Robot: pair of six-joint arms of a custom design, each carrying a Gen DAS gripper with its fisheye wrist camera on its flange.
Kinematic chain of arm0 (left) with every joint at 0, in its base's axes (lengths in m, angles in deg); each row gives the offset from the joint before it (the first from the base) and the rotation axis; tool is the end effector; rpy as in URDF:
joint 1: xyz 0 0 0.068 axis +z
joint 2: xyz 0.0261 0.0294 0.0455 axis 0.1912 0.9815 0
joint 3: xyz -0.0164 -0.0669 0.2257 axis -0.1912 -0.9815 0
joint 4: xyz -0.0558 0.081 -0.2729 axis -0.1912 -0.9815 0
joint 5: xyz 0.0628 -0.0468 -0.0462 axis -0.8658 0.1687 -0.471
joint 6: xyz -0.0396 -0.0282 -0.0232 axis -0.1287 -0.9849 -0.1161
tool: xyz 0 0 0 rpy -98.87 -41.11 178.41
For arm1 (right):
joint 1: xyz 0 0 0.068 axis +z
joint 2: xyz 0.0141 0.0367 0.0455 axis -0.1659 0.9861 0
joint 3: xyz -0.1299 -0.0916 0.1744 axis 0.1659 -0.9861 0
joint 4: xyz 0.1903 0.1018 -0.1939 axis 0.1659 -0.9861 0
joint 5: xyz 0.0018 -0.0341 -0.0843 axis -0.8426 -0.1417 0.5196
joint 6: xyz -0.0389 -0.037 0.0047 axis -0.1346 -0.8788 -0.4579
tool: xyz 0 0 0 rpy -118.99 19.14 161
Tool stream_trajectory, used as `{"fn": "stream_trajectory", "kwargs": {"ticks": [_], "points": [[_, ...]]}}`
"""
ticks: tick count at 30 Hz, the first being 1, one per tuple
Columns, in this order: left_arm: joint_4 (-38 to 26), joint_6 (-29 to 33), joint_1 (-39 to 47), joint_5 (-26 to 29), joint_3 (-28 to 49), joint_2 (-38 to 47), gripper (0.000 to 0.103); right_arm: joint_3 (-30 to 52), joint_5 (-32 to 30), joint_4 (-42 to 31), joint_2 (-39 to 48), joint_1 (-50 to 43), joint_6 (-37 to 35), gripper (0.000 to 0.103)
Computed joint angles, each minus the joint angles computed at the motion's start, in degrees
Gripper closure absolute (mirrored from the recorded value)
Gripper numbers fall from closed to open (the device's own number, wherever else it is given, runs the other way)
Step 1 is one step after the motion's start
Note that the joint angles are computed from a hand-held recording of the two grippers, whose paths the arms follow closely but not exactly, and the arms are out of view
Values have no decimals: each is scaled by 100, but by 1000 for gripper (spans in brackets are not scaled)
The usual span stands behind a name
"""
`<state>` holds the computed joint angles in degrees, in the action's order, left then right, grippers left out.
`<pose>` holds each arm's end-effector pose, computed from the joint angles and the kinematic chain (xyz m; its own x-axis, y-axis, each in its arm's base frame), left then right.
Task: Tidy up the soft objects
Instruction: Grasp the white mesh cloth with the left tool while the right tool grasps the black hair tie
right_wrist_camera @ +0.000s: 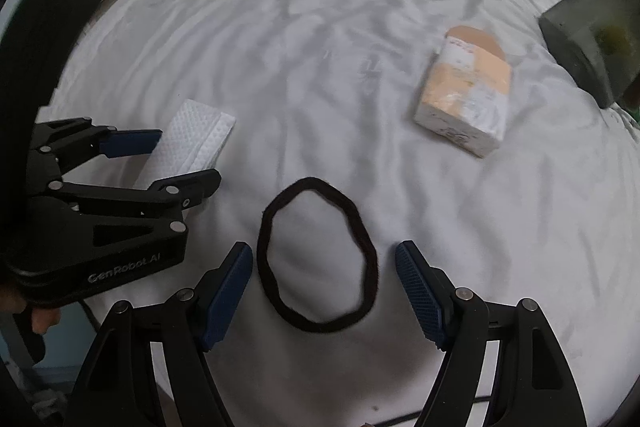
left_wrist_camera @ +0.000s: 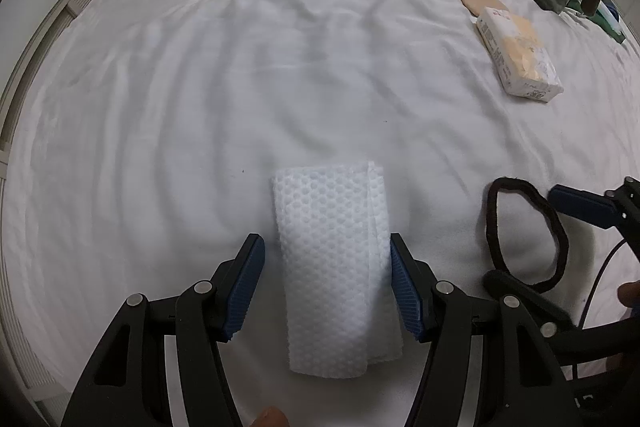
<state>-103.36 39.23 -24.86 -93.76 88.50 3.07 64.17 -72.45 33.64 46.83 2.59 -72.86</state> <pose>0.2589 -0.1787 0.1401 -0.9646 0.0831 -0.2503 0.0657 0.9949 0.0768 0.3292 0.0802 0.1111 -0.8106 -0.4378 -0.3889 -0.5225 0.8405 0.1430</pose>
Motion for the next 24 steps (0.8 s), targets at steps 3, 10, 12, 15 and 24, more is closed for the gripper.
{"fn": "stream_trajectory", "kwargs": {"ticks": [3,10,12,15,24], "points": [[29,127,95,17,-64,-59,47,24,92,112,116,142,77,29],[153,236,223,59,-99,3,47,221,270,129,384,225,283,51],[152,230,216,56,-109,-5,47,248,293,146,424,244,293,51],[156,232,205,47,-95,25,47,233,316,162,410,259,322,52],[208,176,151,-2,46,270,47,146,390,215,316,269,301,60]]}}
